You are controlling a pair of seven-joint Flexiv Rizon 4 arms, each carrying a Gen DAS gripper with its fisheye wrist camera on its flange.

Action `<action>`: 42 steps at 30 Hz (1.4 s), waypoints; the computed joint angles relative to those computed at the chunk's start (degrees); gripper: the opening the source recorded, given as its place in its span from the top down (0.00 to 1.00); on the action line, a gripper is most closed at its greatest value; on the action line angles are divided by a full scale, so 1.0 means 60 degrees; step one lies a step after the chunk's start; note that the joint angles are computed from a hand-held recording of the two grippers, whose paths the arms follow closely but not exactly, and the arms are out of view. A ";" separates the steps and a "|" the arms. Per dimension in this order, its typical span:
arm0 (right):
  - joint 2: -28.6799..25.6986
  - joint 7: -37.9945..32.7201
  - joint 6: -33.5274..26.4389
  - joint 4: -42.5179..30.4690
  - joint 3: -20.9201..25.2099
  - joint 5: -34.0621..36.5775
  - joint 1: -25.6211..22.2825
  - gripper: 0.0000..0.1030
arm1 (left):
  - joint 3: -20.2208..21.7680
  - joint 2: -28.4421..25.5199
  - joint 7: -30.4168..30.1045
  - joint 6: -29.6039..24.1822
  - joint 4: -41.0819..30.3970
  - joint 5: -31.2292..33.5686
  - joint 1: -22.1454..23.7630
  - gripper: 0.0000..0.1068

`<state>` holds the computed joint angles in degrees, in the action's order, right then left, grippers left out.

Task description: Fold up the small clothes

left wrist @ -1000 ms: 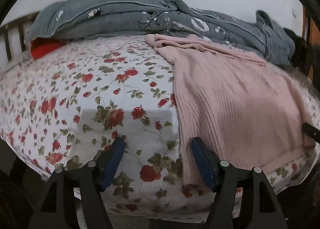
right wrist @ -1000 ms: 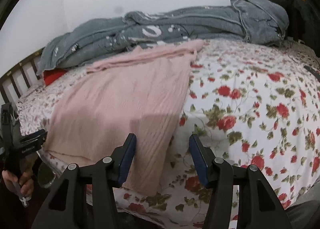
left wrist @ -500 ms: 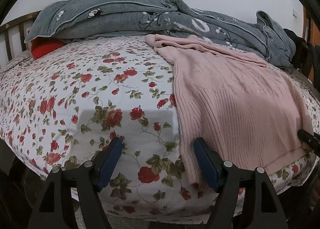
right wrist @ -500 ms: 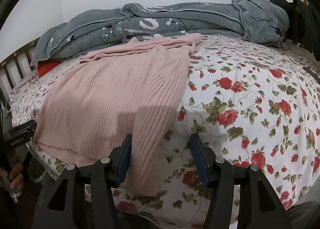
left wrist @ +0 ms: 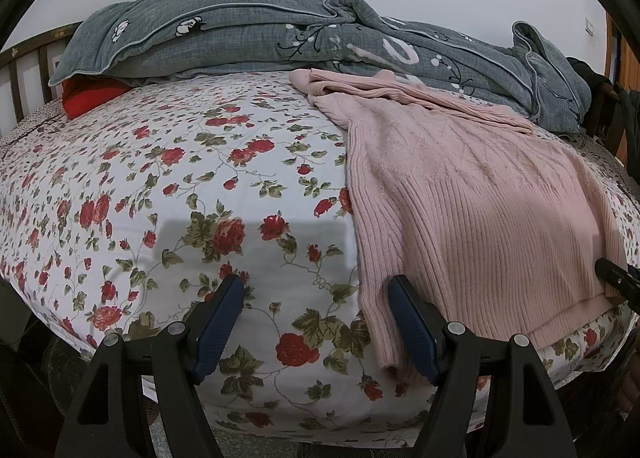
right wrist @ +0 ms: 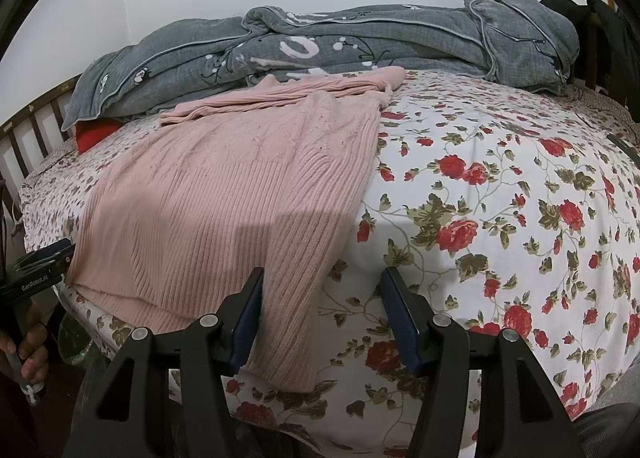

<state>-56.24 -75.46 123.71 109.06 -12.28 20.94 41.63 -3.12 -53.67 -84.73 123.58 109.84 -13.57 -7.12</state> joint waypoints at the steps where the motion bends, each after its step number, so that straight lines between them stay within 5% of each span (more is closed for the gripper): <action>1: 0.0000 -0.0002 0.0000 -0.0001 0.0001 0.0002 -0.0001 0.44 | 0.0000 0.0005 -0.0006 0.0002 0.0008 0.0002 0.0003 0.31; 12: 0.0053 0.0014 -0.0025 0.0018 0.0056 -0.0019 -0.0020 0.44 | -0.0106 0.0083 -0.0056 0.0083 0.0199 0.0258 0.0165 0.31; 27: 0.0290 0.0108 0.0217 0.0314 0.0566 -0.0393 -0.0509 0.44 | -0.0869 0.0338 -0.0426 0.0297 0.0648 0.2075 0.1315 0.33; 34: 0.0492 0.0016 0.0785 0.0690 0.0882 -0.0493 -0.0757 0.44 | -0.2328 0.0265 -0.0621 -0.0255 0.0593 0.3968 0.2852 0.33; 38: 0.0582 -0.0104 0.1307 0.0945 0.1364 -0.0863 -0.1084 0.44 | -0.2577 0.0203 -0.0706 -0.0483 0.0542 0.4154 0.3001 0.33; 42: 0.0563 -0.0338 0.1049 0.0883 0.1261 -0.0723 -0.0806 0.45 | -0.2711 0.0118 -0.0755 -0.0970 0.0344 0.3983 0.2974 0.44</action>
<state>-52.86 -77.48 130.00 114.35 -4.71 16.60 36.79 -19.38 -52.96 -89.26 117.76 111.90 10.33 10.72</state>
